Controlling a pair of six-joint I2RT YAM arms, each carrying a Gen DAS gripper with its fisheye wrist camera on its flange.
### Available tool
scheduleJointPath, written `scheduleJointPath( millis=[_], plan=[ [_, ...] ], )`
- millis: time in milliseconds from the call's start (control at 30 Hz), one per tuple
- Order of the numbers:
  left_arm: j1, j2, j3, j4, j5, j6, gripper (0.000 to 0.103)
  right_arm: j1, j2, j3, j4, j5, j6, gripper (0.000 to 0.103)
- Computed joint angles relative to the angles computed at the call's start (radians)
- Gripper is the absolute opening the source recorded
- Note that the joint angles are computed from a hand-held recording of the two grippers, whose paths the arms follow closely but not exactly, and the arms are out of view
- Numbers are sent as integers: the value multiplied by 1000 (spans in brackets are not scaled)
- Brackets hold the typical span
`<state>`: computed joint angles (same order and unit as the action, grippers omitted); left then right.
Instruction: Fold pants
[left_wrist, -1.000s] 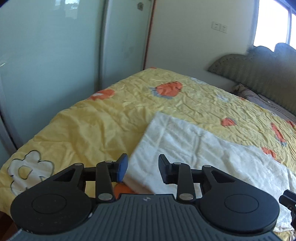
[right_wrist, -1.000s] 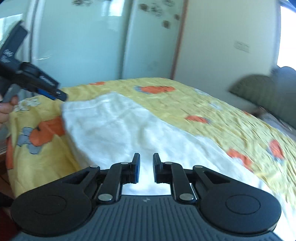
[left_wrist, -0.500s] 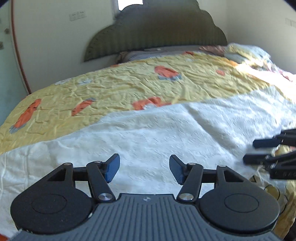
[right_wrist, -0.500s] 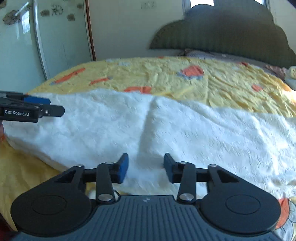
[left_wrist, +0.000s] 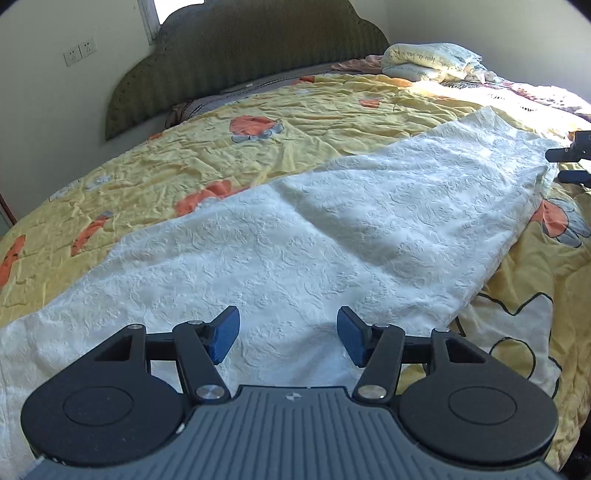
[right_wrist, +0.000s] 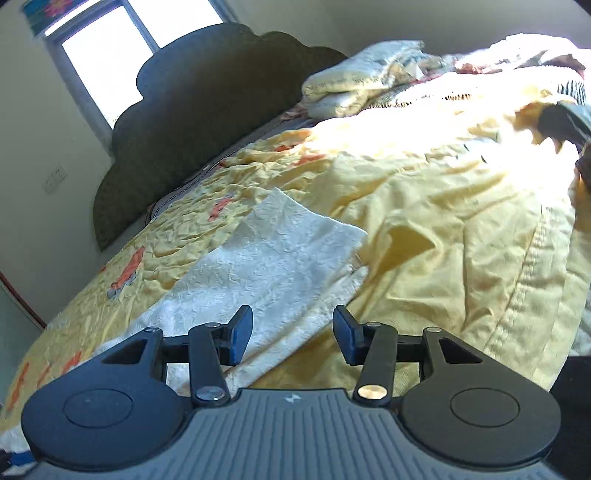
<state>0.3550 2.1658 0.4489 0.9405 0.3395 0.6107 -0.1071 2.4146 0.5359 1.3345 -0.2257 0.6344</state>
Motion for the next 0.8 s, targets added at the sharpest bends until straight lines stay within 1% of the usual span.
scheduleJointPath(
  millis=[33, 67, 133, 233, 333, 467, 533, 567, 633, 700, 733, 800],
  plan=[
    [1, -7, -2, -3, 8, 0, 63, -23, 37, 17, 31, -45, 39, 48],
    [2, -27, 1, -29, 22, -10, 64, -44, 81, 34, 79, -85, 93, 48],
    [4, -52, 13, -78, 38, -26, 64, -60, 130, 65, 136, -111, 150, 48],
    [-1, -64, 32, -112, 33, -61, 64, -63, 153, 104, 148, -104, 175, 46],
    [2, -71, 60, -177, 45, -87, 64, -66, 175, 156, 147, -113, 228, 46],
    [15, -79, 87, -225, 62, -121, 66, -73, 185, 211, 120, -113, 274, 45],
    [30, -87, 101, -242, 73, -143, 67, -77, 183, 228, 88, -109, 288, 20],
    [42, -91, 111, -254, 83, -158, 67, -77, 188, 234, 89, -108, 293, 20],
    [72, -96, 142, -297, 116, -191, 67, -57, 167, 219, 91, -71, 269, 18],
    [109, -95, 196, -382, 161, -236, 69, -13, 101, 183, 80, -7, 178, 17],
    [132, -90, 241, -456, 196, -265, 70, 14, 62, 167, 71, 23, 125, 17],
    [181, -60, 349, -627, 280, -322, 70, 104, -48, 129, 34, 98, -34, 17]
  ],
)
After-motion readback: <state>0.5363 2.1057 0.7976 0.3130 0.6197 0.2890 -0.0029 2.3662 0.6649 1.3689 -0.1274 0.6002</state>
